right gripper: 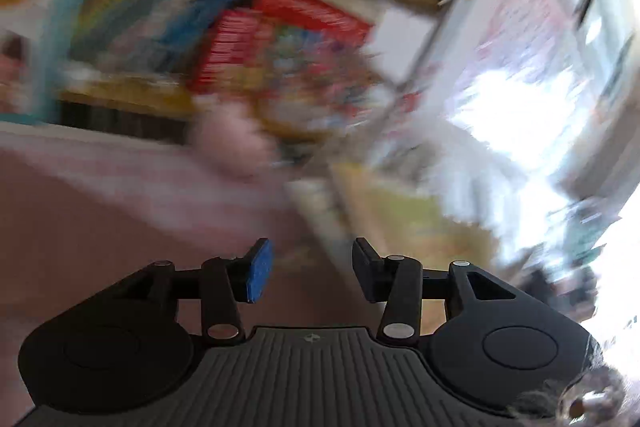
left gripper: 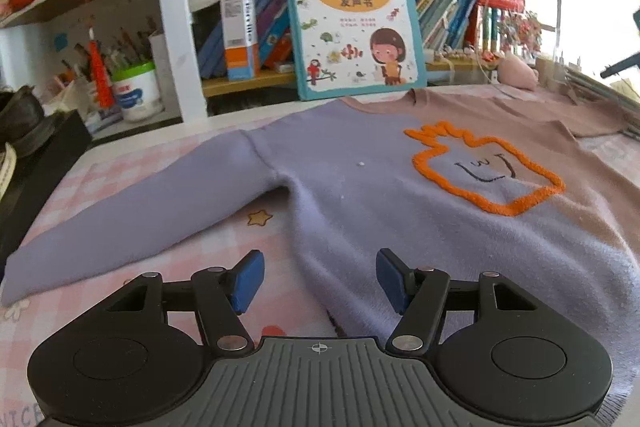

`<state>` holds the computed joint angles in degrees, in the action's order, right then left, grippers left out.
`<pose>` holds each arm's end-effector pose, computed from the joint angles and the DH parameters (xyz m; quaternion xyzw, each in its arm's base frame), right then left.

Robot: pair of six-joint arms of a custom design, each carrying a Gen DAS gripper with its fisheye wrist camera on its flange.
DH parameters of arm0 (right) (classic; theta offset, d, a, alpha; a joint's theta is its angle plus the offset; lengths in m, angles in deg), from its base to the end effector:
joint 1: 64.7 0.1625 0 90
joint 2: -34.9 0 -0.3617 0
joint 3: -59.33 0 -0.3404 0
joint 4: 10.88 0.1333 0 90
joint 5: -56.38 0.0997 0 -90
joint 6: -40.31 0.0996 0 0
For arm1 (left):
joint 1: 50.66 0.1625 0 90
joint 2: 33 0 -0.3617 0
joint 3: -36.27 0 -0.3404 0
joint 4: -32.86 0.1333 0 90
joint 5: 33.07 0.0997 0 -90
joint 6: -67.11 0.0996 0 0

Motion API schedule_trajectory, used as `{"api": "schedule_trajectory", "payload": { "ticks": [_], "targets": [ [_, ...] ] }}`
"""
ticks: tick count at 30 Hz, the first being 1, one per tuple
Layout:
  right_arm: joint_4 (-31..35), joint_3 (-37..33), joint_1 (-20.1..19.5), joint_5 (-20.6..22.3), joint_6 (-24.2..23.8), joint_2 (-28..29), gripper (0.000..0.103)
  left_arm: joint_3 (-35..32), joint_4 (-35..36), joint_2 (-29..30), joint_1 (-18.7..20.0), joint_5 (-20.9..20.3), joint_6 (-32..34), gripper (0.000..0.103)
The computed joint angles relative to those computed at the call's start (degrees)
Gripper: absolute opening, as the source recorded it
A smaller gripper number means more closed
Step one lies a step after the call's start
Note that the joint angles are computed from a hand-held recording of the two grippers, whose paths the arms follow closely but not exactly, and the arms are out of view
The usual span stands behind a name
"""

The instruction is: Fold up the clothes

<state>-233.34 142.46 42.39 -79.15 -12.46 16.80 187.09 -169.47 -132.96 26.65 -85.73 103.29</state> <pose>0.2329 -0.5458 0.0316 0.2631 -0.7518 0.3886 0.4632 0.1298 -0.3055 0.3045 0.1879 0.8090 -0.4180 0.3679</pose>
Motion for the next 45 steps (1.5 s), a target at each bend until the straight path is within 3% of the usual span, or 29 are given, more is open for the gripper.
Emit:
{"api": "schedule_trajectory", "payload": {
  "ticks": [3,9,12,16,18,20,23,25,26,28,31,32,34,35,37,39,41,45],
  "targets": [
    [9.6,15.5,0.9,6.9,13.5,-8.7,0.043,0.0,2.6,-1.7,0.3,0.3,-2.8,0.063],
    [17.8,33.2,2.0,16.6,23.0,-15.7,0.047,0.4,15.8,-10.0,-0.2,0.9,-11.0,0.061],
    [17.7,37.8,1.7,19.4,26.8,-16.7,0.047,0.8,23.5,-15.3,-0.7,0.3,-15.6,0.057],
    [12.9,42.6,0.6,22.1,31.6,-16.9,0.047,1.8,30.1,-20.1,-1.7,-0.1,-21.1,0.052],
    [9.6,44.2,-0.3,23.5,32.4,-16.6,0.047,2.5,31.7,-21.7,-2.4,-0.2,-23.1,0.052],
    [7.8,44.4,-1.0,24.4,32.1,-16.0,0.046,2.0,34.7,-23.0,-1.9,-3.1,-25.9,0.052],
    [6.4,44.9,-1.6,26.1,31.9,-15.5,0.046,0.2,39.0,-24.4,1.6,-14.3,-28.1,0.052],
    [5.8,45.2,-1.8,26.7,31.3,-15.3,0.046,0.1,41.1,-26.2,1.4,-18.6,-27.4,0.052],
    [5.7,45.3,-1.7,26.7,31.0,-15.2,0.046,0.4,42.4,-27.5,0.2,-18.3,-27.3,0.052],
    [5.0,45.2,-1.8,27.1,30.3,-14.6,0.046,1.6,45.1,-29.8,-3.8,-12.5,-27.7,0.052],
    [3.0,45.3,-2.0,27.2,29.7,-13.8,0.042,1.8,46.4,-28.6,-4.4,-7.1,-31.2,0.049],
    [2.1,45.4,-2.0,27.1,29.7,-13.4,0.038,1.6,46.0,-27.8,-3.5,-6.7,-32.3,0.042],
    [0.1,45.3,-2.0,26.3,30.3,-12.6,0.026,1.1,44.1,-26.7,-0.7,-9.1,-33.7,0.01],
    [-0.3,45.4,-2.2,26.4,30.6,-12.6,0.024,0.9,43.6,-26.7,0.3,-10.2,-34.2,0.005],
    [0.4,46.2,-3.0,27.9,31.6,-13.4,0.016,0.9,43.7,-28.0,0.9,-10.8,-34.7,0.005],
    [1.4,46.9,-3.5,29.3,31.9,-14.3,0.013,1.3,45.4,-29.6,-1.4,-6.8,-35.5,0.005],
    [2.0,47.4,-3.9,30.7,31.8,-14.8,0.012,1.1,47.3,-29.7,-2.4,-4.1,-36.0,0.006],
    [-0.4,47.5,-3.5,30.1,30.7,-13.5,0.011,0.9,48.8,-30.3,-3.0,-3.3,-35.8,0.007]
  ]
}}
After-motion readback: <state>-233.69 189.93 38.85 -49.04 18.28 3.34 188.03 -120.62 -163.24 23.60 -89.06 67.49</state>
